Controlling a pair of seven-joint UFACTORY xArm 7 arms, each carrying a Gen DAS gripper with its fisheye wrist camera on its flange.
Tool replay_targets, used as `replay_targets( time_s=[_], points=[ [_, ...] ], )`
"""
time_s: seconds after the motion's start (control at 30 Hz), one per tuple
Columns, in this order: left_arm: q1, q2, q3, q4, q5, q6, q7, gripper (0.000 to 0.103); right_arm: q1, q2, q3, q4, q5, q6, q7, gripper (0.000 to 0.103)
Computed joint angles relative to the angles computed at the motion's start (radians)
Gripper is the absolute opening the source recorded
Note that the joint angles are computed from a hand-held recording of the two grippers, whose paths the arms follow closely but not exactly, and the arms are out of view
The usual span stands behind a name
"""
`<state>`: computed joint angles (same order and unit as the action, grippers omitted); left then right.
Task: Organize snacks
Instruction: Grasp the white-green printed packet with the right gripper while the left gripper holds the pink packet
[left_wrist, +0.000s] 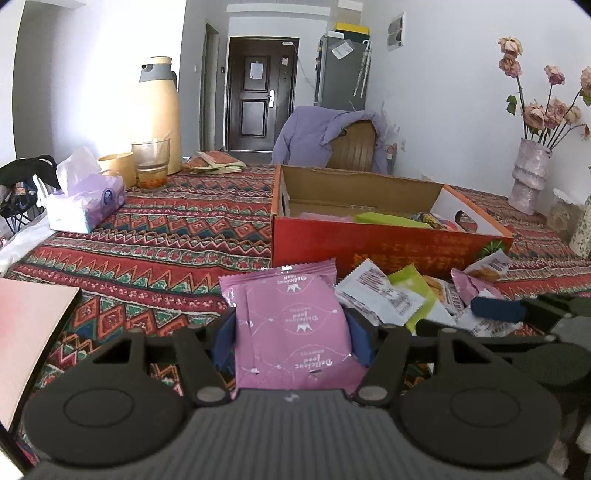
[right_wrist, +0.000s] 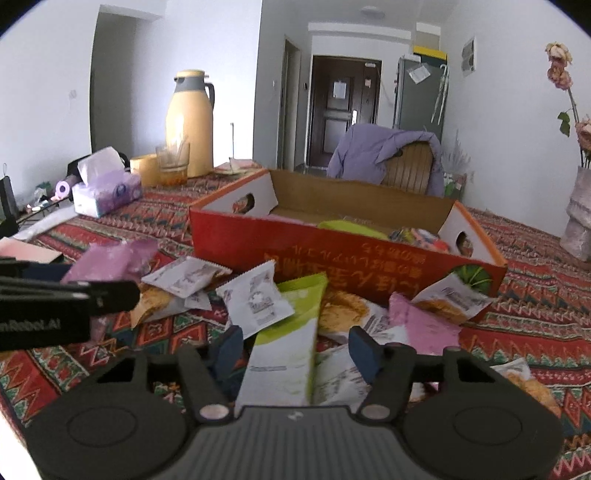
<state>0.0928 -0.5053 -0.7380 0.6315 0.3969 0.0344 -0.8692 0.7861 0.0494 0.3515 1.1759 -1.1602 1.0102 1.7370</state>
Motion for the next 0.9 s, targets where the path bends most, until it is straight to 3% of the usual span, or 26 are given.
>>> replay_targets(
  time_s=[0.07, 0.27, 0.4, 0.6, 0.9],
  points=[
    [0.003, 0.01, 0.004, -0.001, 0.004, -0.014, 0.006, 0.063, 0.001, 0.022, -0.003, 0.018, 0.011, 0.005, -0.01, 0.052],
    [0.019, 0.038, 0.003, 0.0, -0.004, -0.048, 0.028, 0.063, 0.025, 0.088, -0.028, 0.078, 0.061, 0.047, -0.058, 0.043],
    [0.024, 0.046, 0.002, -0.002, -0.019, -0.055, 0.043, 0.063, 0.031, 0.086, -0.048, 0.067, 0.063, 0.019, -0.034, 0.039],
    [0.022, 0.054, 0.003, 0.0, -0.034, -0.047, 0.051, 0.063, 0.036, 0.064, -0.048, 0.039, 0.023, 0.029, 0.005, 0.037],
    [0.026, 0.046, -0.008, 0.019, -0.034, -0.047, 0.048, 0.063, 0.029, -0.025, -0.001, -0.021, -0.099, 0.119, 0.101, 0.036]
  ],
)
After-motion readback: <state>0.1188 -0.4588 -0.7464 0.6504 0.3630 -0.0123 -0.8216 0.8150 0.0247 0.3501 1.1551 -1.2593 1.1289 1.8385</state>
